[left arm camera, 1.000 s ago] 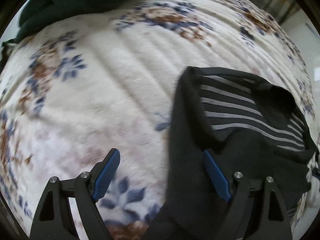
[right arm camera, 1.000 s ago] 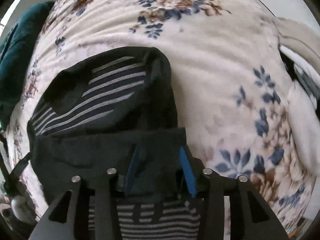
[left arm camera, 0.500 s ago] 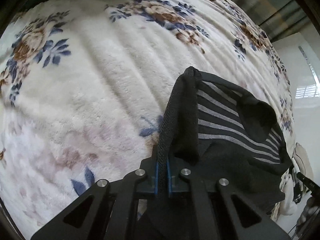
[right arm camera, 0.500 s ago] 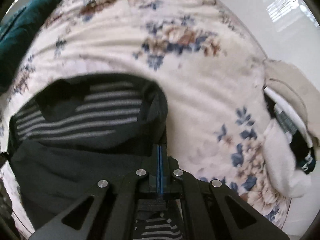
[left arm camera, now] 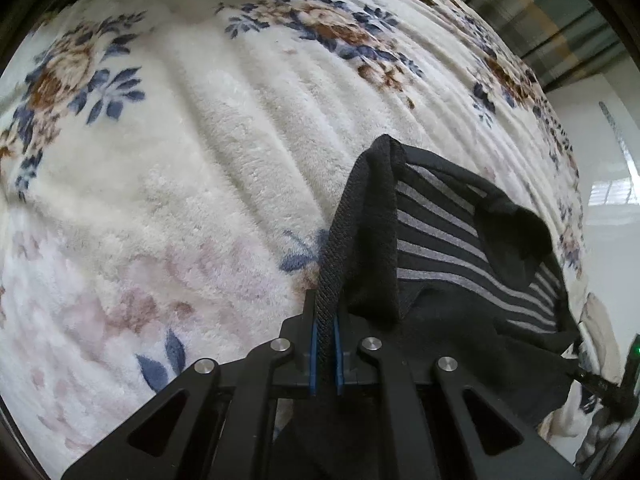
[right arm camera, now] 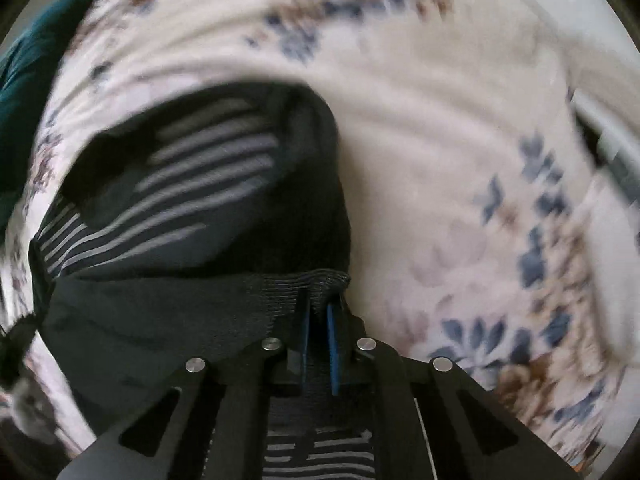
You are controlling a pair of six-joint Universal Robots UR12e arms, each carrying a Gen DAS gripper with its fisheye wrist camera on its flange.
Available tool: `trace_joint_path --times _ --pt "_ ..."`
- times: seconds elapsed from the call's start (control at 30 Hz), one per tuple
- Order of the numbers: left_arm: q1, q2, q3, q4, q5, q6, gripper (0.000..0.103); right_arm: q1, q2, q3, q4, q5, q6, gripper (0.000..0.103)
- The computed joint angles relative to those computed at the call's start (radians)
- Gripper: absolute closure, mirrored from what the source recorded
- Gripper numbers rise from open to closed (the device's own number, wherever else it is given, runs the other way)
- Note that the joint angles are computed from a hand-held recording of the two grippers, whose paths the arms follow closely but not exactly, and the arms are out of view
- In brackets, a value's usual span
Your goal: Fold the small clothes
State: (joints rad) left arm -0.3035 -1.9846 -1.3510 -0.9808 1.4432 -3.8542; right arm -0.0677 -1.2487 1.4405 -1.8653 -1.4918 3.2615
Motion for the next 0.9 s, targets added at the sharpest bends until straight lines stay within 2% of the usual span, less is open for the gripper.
trace_joint_path --times 0.07,0.2,0.27,0.33,0.4,0.43,0.5,0.53,0.6,0.63,0.7,0.73,0.83,0.9 --pt "0.003 0.004 -0.008 0.007 -0.012 -0.018 0.098 0.021 -0.024 0.003 -0.048 -0.051 -0.027 0.096" --pt "0.006 0.006 -0.016 0.017 -0.023 -0.045 0.098 0.026 -0.052 0.006 -0.137 -0.060 -0.039 0.096" --pt "0.008 0.006 -0.018 0.017 -0.027 -0.061 0.095 0.033 -0.043 -0.001 -0.192 -0.079 -0.059 0.096" --pt "0.012 0.009 -0.024 0.020 -0.042 -0.090 0.093 0.035 -0.008 -0.030 -0.184 -0.087 -0.069 0.096" --pt "0.019 0.016 -0.033 0.022 -0.057 -0.133 0.075 0.035 0.044 -0.082 -0.093 -0.084 -0.079 0.095" --pt "0.020 0.023 -0.040 0.028 -0.052 -0.152 0.070 0.033 0.073 -0.109 -0.039 -0.088 -0.064 0.092" --pt "0.021 0.041 -0.059 0.051 -0.032 -0.178 0.049 0.037 0.091 -0.126 -0.006 -0.108 -0.036 0.084" --pt "0.019 0.052 -0.072 0.073 -0.018 -0.193 0.045 0.042 0.089 -0.124 -0.016 -0.116 -0.025 0.081" --pt "0.016 0.063 -0.083 0.082 0.006 -0.206 0.043 0.054 0.071 -0.107 -0.064 -0.090 -0.026 0.073" --pt "0.014 0.064 -0.084 0.077 0.015 -0.203 0.043 0.058 0.064 -0.102 -0.076 -0.051 -0.030 0.073" --pt "0.008 0.059 -0.077 0.055 0.038 -0.185 0.043 0.073 0.064 -0.115 -0.057 0.101 -0.070 0.072" --pt "0.005 0.054 -0.069 0.036 0.055 -0.174 0.043 0.091 0.080 -0.141 -0.015 0.175 -0.114 0.072" --pt "-0.005 0.041 -0.047 0.003 0.106 -0.142 0.043 0.153 0.137 -0.217 0.044 0.251 -0.226 0.072" --pt "-0.009 0.033 -0.032 -0.019 0.131 -0.112 0.043 0.213 0.217 -0.318 0.116 0.232 -0.331 0.068"
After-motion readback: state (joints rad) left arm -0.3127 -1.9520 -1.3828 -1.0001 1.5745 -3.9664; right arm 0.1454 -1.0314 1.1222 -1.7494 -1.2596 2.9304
